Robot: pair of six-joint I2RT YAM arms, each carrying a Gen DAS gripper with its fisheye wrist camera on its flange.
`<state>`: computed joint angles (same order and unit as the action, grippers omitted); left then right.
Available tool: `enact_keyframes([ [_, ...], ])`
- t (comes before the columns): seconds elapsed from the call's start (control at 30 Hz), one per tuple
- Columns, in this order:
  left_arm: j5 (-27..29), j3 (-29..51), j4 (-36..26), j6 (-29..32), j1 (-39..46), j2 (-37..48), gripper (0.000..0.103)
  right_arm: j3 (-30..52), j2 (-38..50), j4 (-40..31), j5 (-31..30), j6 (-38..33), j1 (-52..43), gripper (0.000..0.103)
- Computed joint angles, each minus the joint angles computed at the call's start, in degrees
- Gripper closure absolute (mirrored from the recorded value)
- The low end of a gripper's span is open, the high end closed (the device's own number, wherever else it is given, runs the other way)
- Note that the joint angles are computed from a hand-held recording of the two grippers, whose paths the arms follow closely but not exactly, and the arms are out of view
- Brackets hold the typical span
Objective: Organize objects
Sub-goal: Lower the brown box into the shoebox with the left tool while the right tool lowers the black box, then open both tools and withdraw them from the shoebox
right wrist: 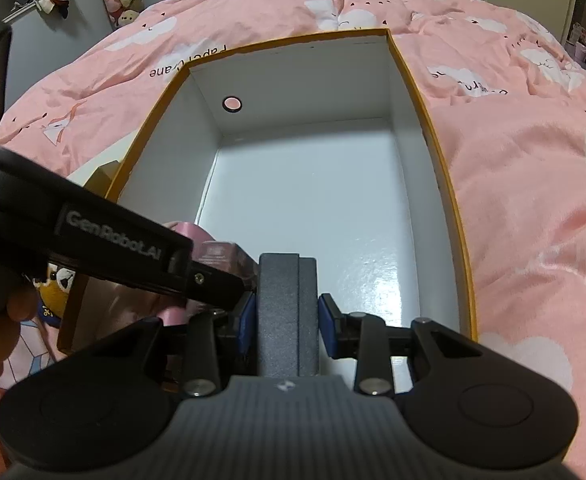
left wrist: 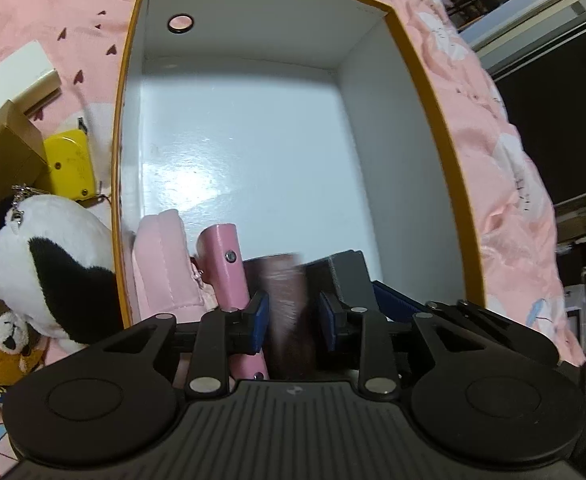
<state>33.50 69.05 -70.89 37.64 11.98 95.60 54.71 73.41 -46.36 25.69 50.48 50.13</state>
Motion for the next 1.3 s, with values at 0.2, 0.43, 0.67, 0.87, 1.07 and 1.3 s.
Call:
enact_keyframes([
  [0.2,6.0,5.5,-8.7,6.5,5.2,3.8,0.053,0.0,-0.2,-0.2,0.7,0.4,0.3,0.067],
  [0.43,10.6,9.9,-12.4,11.0,12.3,5.3,0.053,0.2,0.6,1.3,1.8,-1.2,0.0,0.067],
  [0.67,8.7,7.3,-10.3,10.0,13.8,3.2,0.054,3.0,2.3,-1.1,-2.4,-1.2,0.0,0.067],
  [0.87,8.5,7.8,-11.0,12.0,16.4,3.2,0.054,3.2,3.2,0.0,-6.0,0.2,-1.8,0.063],
  [1.07,8.9,10.0,-14.1,15.2,19.8,4.9,0.059,3.6,5.6,-0.2,-6.2,0.1,-1.6,0.061],
  [1.3,11.0,12.7,-16.9,19.2,23.8,4.8,0.059,4.8,4.8,-1.8,-4.8,0.6,-0.7,0.059],
])
